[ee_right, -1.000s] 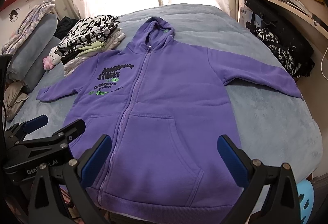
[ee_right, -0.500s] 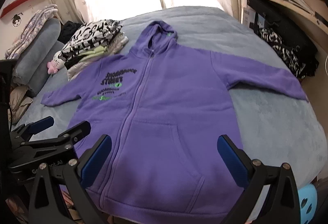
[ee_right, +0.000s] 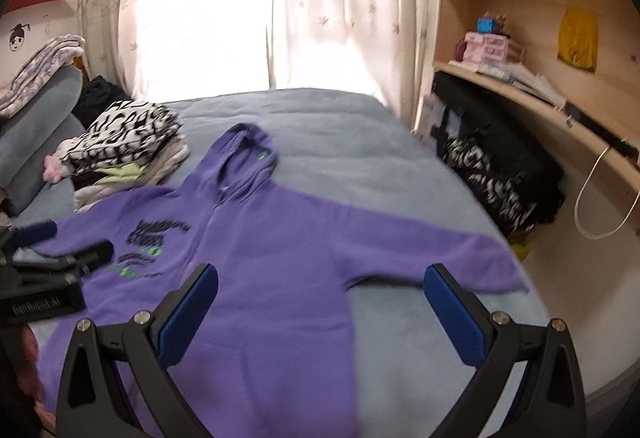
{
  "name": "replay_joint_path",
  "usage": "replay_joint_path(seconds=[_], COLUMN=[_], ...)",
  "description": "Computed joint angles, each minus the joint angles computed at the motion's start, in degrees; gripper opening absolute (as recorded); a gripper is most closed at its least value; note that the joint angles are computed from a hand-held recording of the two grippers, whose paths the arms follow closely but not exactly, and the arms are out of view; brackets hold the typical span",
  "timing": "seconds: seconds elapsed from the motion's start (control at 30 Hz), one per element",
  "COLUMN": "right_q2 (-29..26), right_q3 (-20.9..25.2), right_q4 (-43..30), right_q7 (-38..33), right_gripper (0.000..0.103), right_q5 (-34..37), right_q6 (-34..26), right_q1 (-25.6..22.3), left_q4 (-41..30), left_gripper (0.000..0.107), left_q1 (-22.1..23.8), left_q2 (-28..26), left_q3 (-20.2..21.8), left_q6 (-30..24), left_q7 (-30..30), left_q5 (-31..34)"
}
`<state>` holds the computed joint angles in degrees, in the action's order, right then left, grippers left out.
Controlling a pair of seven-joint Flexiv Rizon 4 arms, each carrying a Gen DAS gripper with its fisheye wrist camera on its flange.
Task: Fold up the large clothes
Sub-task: 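Grasp the cuff of one hoodie sleeve with the right tool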
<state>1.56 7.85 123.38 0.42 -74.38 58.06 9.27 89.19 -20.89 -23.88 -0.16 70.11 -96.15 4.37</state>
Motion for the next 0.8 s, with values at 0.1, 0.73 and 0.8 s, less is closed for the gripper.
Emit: replay_joint_path(seconds=[0.1,0.73,0.8], right_q2=[0.8,-2.2,-4.3], right_q3=[-1.9,-9.9,-10.8], right_q4=[0.6,6.5,7.7], right_q7=[1.0,-3.5,-5.5], right_gripper=[0.103,0.087,0.085], right_q5=[-1.0,21.9,26.8], right_q6=[4.5,22.2,25.5], right_q1=[-2.5,-20.0,-20.9], left_q4=[-4.5,-46.3,-51.9], left_gripper=[0.102,0.102,0.102], left_q1=[-0.7,-7.3,-7.6], left_q2=[-2.4,-29.9,-33.5], left_q3=[-0.1,2.0,1.6], left_q6=[-0.3,-18.1,-23.0], left_q7=[-0.5,0.1,1.1], left_q5=[-0.1,-1.6,-2.0])
